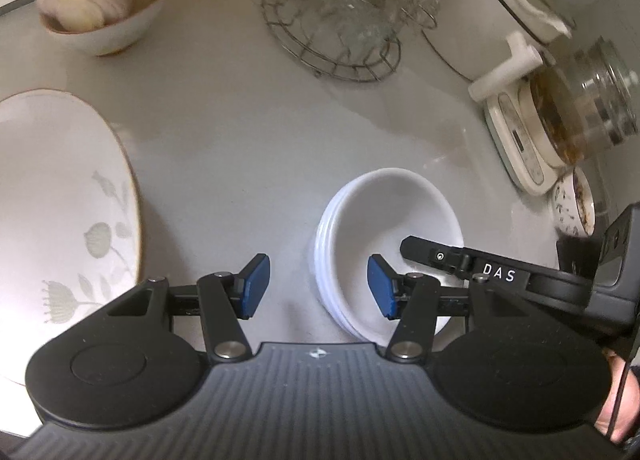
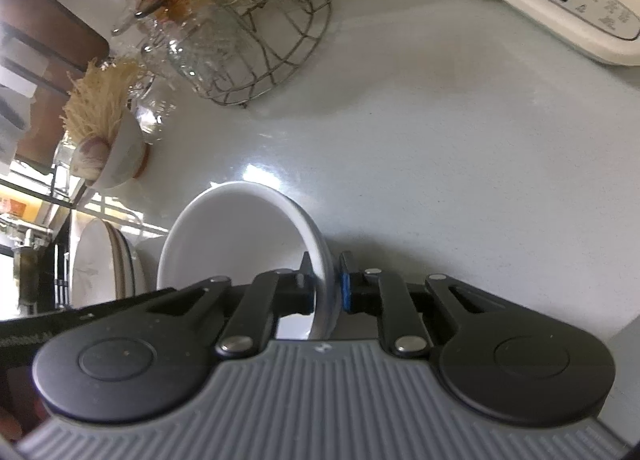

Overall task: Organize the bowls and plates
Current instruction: 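Lift the bowl stack with the right gripper toward the leaf-pattern plates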

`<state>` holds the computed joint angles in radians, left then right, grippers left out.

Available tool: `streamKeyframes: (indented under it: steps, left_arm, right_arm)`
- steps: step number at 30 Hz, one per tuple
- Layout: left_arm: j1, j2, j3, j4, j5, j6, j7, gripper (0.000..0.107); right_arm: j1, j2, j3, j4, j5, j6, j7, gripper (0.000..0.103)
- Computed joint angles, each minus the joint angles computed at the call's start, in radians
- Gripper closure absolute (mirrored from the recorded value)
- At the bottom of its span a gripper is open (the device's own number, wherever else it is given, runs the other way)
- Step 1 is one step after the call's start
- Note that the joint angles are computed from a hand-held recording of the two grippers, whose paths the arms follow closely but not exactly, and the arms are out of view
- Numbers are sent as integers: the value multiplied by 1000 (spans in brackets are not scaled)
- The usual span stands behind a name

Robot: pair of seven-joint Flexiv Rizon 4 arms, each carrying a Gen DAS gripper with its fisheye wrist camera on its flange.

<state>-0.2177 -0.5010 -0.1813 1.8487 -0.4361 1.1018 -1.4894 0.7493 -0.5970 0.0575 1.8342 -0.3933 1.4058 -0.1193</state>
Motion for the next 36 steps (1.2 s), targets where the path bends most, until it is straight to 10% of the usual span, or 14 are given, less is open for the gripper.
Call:
streamKeyframes:
  steps: [11,18,36]
  left_arm:
    - [-24,-56,1,-35,11,-23,-58,50]
    - [-17,-73,-27,-31,-15,29,-83,85]
    - [-56,-50,20,-61,60,24,-225,88]
  right_arm:
    - [-18,16,10,37,17,31,-22,88]
    - [-71,9,65,16,38,7,-113,88]
    - [-103,29,97,7,69,2,-239,87]
